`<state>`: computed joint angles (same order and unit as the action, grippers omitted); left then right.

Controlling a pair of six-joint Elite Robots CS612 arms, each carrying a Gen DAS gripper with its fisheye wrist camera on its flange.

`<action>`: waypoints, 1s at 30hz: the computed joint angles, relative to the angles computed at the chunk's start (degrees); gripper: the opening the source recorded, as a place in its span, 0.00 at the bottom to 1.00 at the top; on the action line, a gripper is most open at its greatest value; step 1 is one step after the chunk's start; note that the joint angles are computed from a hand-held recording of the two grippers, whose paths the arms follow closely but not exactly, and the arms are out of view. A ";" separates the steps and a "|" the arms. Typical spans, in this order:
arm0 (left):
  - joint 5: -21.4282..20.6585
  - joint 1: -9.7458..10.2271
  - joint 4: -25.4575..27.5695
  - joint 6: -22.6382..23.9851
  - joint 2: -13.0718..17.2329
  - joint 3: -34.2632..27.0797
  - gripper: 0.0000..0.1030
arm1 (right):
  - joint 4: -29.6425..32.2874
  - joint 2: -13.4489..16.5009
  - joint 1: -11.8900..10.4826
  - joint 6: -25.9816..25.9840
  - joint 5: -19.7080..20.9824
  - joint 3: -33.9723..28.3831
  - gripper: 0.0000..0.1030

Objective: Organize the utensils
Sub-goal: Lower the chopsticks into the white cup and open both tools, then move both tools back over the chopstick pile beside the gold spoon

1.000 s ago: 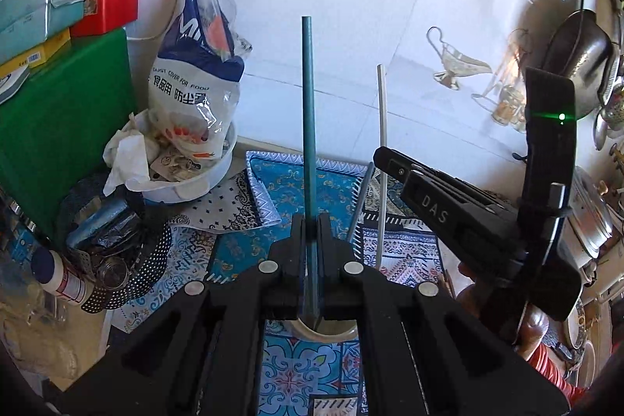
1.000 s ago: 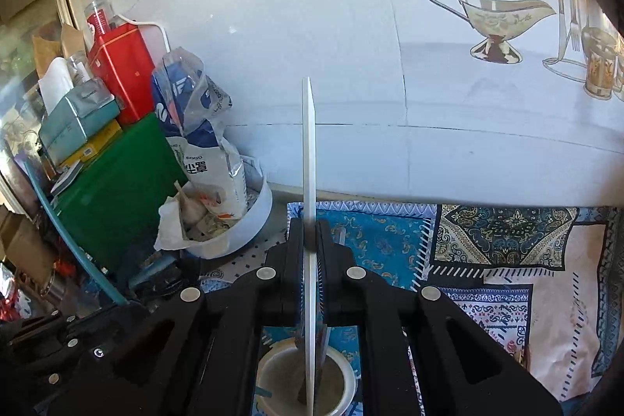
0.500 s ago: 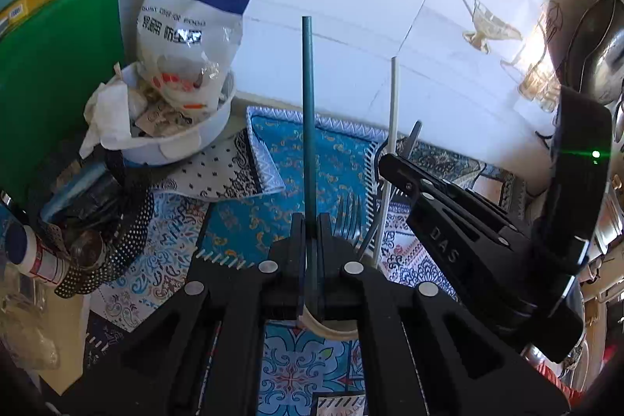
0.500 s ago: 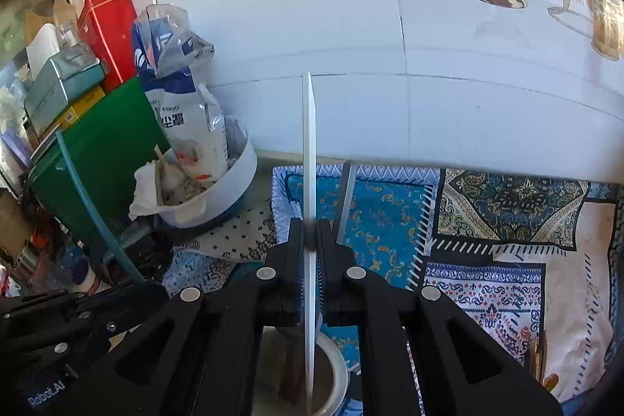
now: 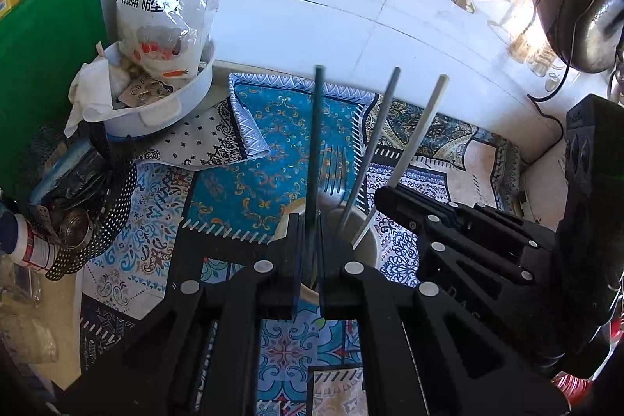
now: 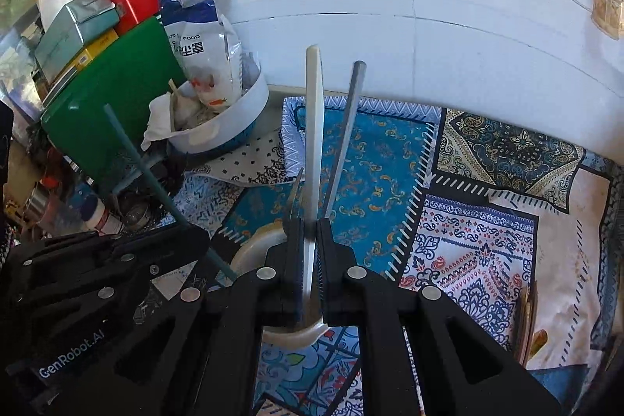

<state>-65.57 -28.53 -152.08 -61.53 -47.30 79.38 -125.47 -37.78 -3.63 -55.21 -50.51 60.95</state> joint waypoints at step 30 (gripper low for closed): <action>4.54 -4.82 -3.15 12.97 0.37 -5.26 0.26 | -16.65 -5.60 -7.46 10.01 3.40 7.12 0.33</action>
<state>-61.03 -33.35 -155.23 -48.56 -46.93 74.12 -142.12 -43.38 -11.09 -45.20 -47.11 68.08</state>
